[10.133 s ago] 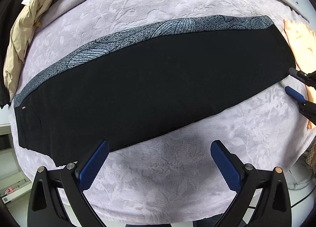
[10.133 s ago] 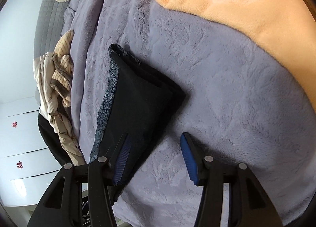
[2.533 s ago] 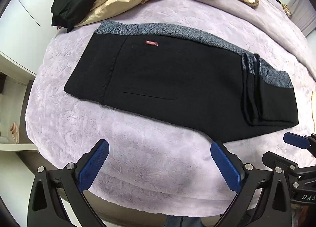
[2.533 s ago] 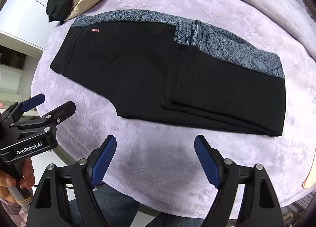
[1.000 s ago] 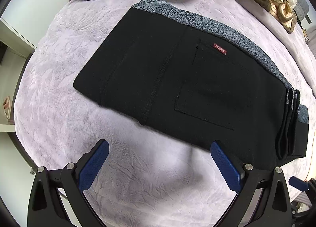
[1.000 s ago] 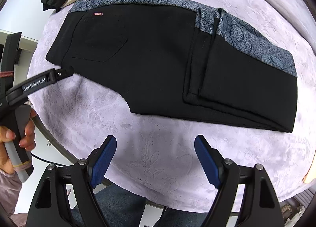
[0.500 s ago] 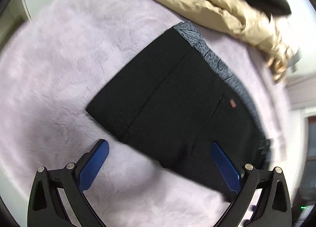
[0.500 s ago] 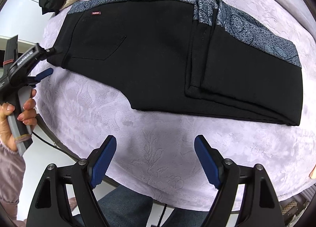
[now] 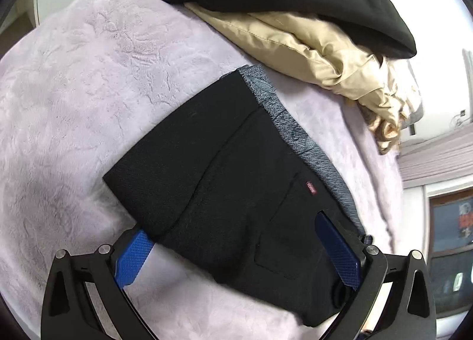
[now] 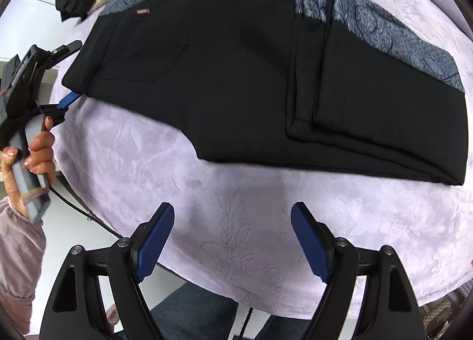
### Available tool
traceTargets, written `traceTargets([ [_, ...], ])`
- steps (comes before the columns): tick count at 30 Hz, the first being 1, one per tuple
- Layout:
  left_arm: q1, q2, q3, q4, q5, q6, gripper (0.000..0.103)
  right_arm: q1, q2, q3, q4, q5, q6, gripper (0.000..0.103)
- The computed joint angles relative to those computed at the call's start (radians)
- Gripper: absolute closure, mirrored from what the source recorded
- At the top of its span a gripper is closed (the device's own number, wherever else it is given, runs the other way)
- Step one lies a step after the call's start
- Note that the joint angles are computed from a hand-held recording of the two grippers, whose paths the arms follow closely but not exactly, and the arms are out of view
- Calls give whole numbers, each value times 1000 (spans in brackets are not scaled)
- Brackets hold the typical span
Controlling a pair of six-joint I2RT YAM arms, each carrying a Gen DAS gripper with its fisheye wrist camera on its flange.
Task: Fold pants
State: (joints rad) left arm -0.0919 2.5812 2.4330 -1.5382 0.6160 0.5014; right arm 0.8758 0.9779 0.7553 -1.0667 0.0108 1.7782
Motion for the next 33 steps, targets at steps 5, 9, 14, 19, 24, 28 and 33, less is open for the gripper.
traceTargets([
  [5,-42,-55,-156,171,-137,-105,18,-116,-6,16,-39,1,-132,19],
  [9,-68,-265,-453,424,-232,-40,43,-314,5,69,-100,10,-370,19],
  [14,-113,-608,-913,822,-319,182,63,-690,55,165,-40,-107,-738,19],
  [19,-163,-820,-1237,1127,-374,351,63,-830,404,471,4,-279,-1038,19],
  [24,-169,-863,-1304,1190,-358,382,63,-807,729,765,37,-415,-1122,19],
  [28,-159,-865,-1316,1213,-345,400,63,-796,1007,1035,-77,-503,-1162,19],
  [33,-174,-878,-1341,1249,-356,394,63,-770,1216,1240,-236,-495,-1235,42],
])
